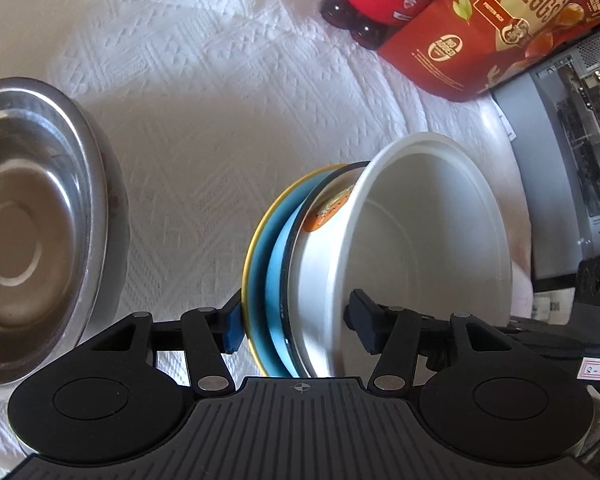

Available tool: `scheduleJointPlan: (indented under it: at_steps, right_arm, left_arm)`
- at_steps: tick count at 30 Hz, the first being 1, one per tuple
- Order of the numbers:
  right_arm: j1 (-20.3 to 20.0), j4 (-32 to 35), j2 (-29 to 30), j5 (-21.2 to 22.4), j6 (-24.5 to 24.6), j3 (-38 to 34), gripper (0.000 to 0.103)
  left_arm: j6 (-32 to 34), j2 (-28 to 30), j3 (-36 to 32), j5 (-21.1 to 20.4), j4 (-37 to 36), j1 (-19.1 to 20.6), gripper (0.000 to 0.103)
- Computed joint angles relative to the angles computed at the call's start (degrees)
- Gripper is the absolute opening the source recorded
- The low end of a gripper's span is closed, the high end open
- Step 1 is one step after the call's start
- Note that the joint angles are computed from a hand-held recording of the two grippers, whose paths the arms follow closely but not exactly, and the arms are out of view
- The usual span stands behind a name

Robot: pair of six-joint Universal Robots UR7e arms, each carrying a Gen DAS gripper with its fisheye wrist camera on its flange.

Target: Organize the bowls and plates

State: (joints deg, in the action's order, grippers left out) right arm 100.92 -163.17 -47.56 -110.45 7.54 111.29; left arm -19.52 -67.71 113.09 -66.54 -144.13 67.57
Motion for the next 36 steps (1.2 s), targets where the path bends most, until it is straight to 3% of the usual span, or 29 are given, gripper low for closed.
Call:
scheduleJointPlan:
  at_steps: [2,6,16,20,26,36]
  right_arm:
    - [-0.2,0.8,-0.1,1.0,-0.7,-0.3,0.062]
    - [1.1,2.1,0.8,-1.5,-2.4,-1.2,0.063]
    - [2.7,5.1,2.8,0.0,-4.3,-2.3,0.064]
    - [3.5,6.6,3.6,-1.4,-4.6,-3.6,0.065]
    - [4.7,3.3,4.6,-5.6,-5.9,-3.9,0.067]
    - [3.7,3.0,4.6,-4.0,-6.5,-4.1,0.070]
  left_arm:
    - [0.0,-0.1,-0.4,-1.2,0.6,0.6,0.057]
    - [-0.3,-0.9,0.0,-2.2,0.9,1.0,0.057]
    - [-3.8,-5.9,2.5,-1.0,5.8,1.4,0.055]
    - [-2.7,-5.9,2.4,-0.1,5.8,0.9,0.053]
    - [-1.8,-5.3,1.5,1.1,8.1,0.1,0.054]
    - [-1.7,-5.1,0.5,-1.4,8.4,1.2,0.054]
